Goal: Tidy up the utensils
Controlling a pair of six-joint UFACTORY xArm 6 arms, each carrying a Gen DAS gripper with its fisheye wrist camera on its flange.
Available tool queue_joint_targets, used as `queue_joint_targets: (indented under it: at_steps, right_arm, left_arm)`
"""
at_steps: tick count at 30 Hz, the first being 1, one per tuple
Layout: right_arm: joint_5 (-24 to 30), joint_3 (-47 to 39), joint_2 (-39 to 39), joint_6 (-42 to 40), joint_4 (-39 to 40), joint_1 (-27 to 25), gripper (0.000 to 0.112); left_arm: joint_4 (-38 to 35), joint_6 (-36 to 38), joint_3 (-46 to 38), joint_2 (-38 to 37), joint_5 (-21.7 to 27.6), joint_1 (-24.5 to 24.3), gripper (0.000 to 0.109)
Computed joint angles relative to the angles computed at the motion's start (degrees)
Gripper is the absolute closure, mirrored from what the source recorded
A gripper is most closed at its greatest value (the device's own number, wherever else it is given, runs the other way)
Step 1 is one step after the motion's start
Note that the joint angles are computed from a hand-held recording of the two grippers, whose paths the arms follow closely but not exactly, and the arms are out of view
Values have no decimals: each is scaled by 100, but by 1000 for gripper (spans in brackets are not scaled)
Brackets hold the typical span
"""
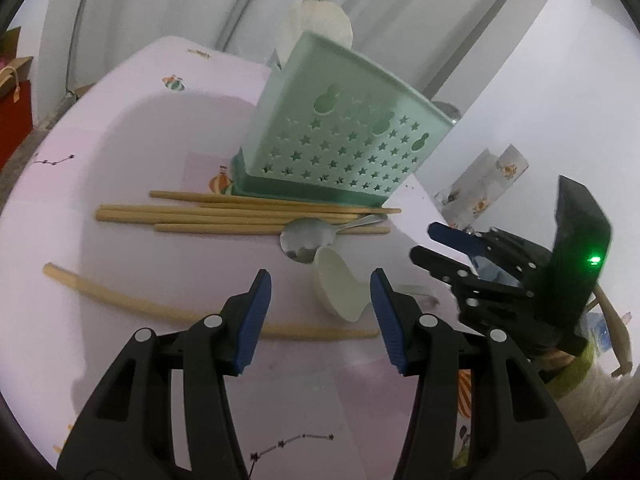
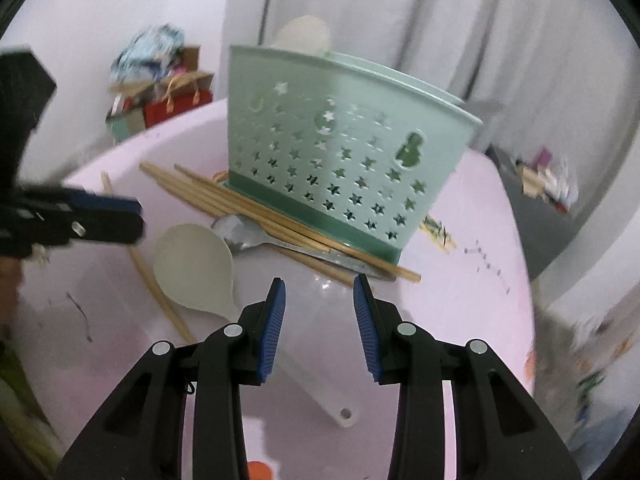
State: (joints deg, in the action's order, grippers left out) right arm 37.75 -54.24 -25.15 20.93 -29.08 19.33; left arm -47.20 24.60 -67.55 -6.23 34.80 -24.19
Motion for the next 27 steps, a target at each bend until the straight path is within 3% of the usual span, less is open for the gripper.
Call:
queue_joint_targets:
  at_steps: [12,27]
  right_arm:
    - [-769,617,-365,793,1020,-237,77]
    - [-656,1030,-847,1340,988,-246,77]
  left_arm:
    - [571,-421,-662,577,446,-10,66]
    - [1051,-944,-785,787,587,-152,86]
